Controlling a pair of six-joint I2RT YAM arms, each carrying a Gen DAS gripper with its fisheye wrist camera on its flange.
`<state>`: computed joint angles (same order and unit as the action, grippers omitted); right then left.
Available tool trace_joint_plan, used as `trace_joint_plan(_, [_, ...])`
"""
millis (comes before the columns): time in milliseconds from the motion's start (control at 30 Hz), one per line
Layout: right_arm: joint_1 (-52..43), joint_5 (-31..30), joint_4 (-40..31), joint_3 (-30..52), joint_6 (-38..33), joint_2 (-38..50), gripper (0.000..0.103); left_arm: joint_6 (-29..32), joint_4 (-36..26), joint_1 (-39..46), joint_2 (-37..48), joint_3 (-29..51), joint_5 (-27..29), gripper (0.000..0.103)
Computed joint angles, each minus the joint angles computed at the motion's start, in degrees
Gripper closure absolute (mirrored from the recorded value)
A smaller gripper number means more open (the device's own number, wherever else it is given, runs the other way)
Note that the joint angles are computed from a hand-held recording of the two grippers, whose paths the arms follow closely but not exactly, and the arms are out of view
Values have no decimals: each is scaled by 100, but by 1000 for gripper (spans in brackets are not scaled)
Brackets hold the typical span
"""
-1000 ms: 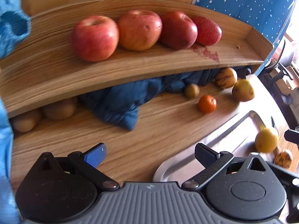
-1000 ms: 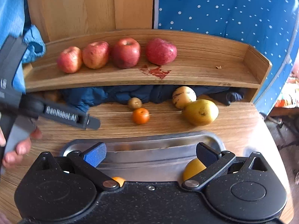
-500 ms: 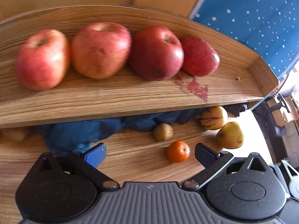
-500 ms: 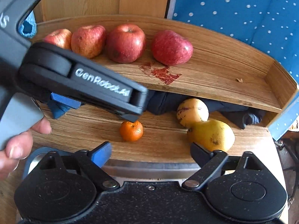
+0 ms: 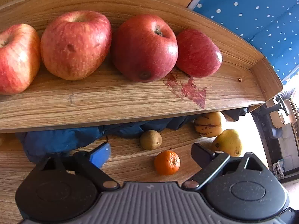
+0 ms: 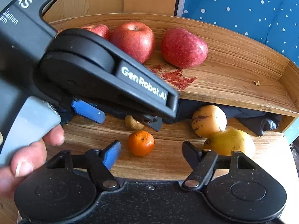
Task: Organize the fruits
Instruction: 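Grasp the small brown fruit with the left tool while the right tool grasps the mandarin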
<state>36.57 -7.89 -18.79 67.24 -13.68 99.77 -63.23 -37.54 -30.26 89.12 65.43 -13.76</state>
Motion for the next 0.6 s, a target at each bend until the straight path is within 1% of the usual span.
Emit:
trace_joint_plan(67, [3,-30,14,17,6,25,37,-12,71,39,45,-9,69,16])
trace_joint_plan(100, [6,-98,-25,101,-11,109,41,-16,93,51,65,-11,85,21])
trace_joint_plan(233, [39,-157,-73,193,16,214,54,47,223,128,116,-60,252,31])
trace_joint_plan(300, [49,-190,-99,235,33,262,58,49,259,157,170,-51,304,40])
trace_joint_plan(367, [57,-224,-107,256,48,286,61,41,322,193,184,-82,360,43])
trace_joint_plan(433, [60,-275,-109,272,55,302,66,36,355,206,183,-96,342,45])
trace_joint_plan(533, [113,-258,-79,235,103,270,67,44,362,250,200,-88,358,52])
trace_joint_plan(600, [108,-282,-69,201,144,246,67,37,340,272,225,-65,349,61])
